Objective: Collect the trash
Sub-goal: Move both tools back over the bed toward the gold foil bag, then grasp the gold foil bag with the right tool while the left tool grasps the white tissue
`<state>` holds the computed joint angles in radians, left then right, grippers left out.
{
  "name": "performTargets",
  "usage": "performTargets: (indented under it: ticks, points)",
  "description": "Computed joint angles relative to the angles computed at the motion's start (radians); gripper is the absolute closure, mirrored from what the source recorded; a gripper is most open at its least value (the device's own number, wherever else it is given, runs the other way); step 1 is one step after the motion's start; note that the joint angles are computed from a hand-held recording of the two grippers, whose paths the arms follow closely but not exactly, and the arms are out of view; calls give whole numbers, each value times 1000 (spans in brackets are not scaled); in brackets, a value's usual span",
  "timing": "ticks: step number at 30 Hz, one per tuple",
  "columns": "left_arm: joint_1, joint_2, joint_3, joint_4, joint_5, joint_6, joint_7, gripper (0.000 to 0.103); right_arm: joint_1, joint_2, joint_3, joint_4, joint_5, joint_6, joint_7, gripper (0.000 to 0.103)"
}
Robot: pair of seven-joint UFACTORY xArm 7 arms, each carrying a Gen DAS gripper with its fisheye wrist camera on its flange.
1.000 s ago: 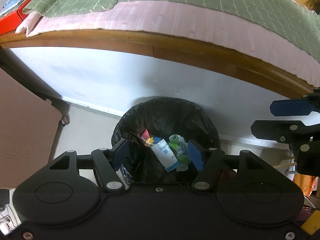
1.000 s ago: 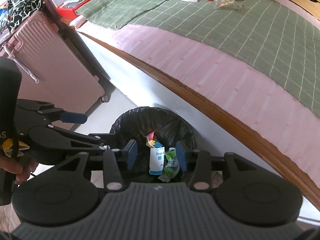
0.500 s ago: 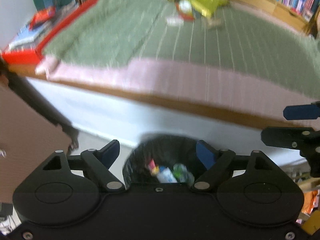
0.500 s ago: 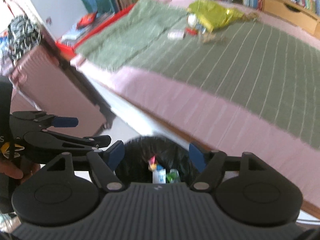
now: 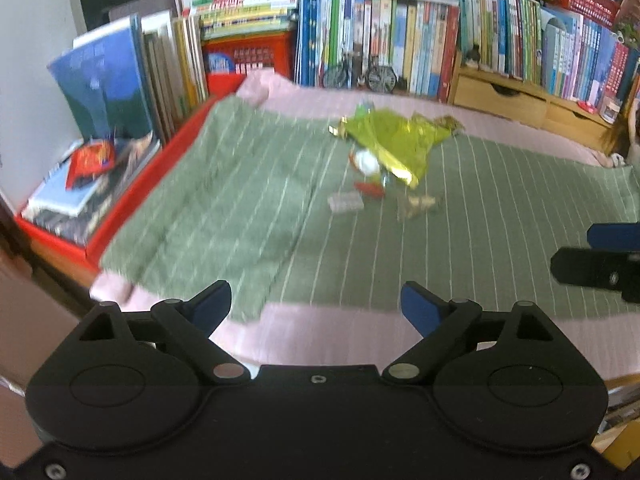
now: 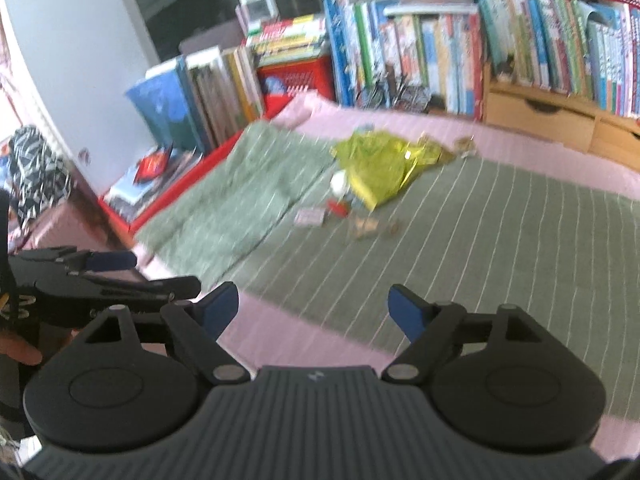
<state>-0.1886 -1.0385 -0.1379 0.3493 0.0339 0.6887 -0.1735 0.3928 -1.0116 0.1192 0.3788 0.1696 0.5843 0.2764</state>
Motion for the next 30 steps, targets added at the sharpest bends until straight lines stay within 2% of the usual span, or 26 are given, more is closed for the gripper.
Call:
performTargets:
  ticks: [7, 14, 23, 30]
  points:
    - [35, 123, -37, 67, 13, -101, -71, 10, -26, 84, -76, 30, -6, -87, -92, 12]
    - [52, 234, -71, 125, 45, -153, -145, 10, -29, 174, -147, 61, 32, -157, -197, 11]
    - [87, 415, -108, 247, 128, -211, -221, 10, -22, 323, -231, 157, 112, -232, -339, 10]
    - [113, 577, -113, 378, 203, -260, -266, 10, -3, 472, -293, 279, 206, -247, -465, 9]
